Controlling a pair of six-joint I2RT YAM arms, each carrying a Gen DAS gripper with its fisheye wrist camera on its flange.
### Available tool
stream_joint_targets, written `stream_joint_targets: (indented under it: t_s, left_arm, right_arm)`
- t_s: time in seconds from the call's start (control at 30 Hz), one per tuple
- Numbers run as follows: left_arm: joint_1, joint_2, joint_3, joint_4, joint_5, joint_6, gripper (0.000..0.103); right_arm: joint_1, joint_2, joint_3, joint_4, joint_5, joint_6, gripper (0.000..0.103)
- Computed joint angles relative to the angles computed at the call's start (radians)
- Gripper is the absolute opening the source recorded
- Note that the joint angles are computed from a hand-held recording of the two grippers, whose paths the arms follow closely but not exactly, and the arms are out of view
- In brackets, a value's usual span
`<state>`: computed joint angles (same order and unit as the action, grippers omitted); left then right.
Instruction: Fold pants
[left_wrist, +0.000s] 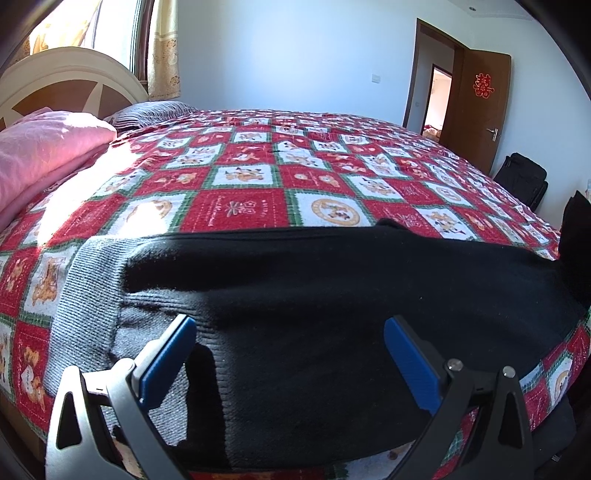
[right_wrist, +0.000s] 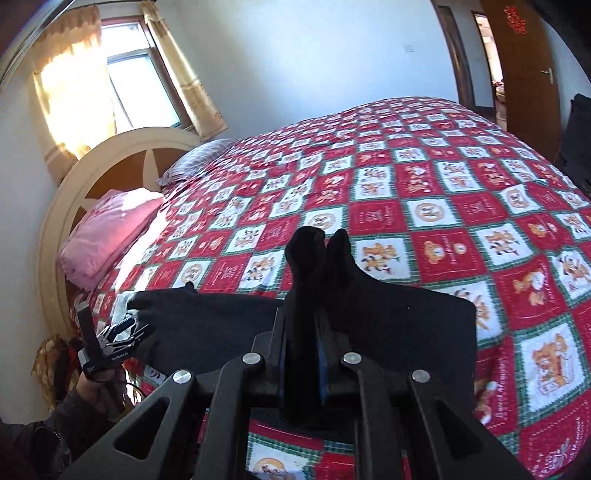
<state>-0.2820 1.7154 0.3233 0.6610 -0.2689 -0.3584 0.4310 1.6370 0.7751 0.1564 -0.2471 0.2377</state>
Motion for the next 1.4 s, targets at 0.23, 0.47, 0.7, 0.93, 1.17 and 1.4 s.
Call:
stream_joint_targets:
  t_s: [0.23,0.47,0.7,0.93,1.17,1.4]
  left_arm:
    - [0.0,0.0,-0.001,0.001,0.002,0.003,0.103]
    - [-0.006,0.006,-0.001,0.005,0.0,-0.001,0.103]
    - [-0.031,0.022,0.004,0.013,-0.009,-0.001,0.103]
    - [-0.08,-0.072,0.005,-0.04,0.009,-0.015,0.103]
    - [-0.207,-0.057,0.141,-0.126,0.038,-0.04,0.103]
    - [-0.308,0.124,0.444,-0.29,0.093,-0.039,0.103]
  right_arm:
    - [0.094,0.106,0.093,-0.006,0.024,0.009,0.013]
    - [0.198,0.242,0.212,-0.032,0.061,0.004,0.013]
    - [0.245,0.458,0.37,-0.083,0.051,-0.009,0.016]
    - [0.206,0.399,0.28,-0.047,-0.12,-0.049,0.053]
    - [-0.043,0.137,0.018,-0.001,-0.075,-0.074,0.054]
    - [-0.225,0.161,-0.075,0.142,-0.063,0.034,0.058]
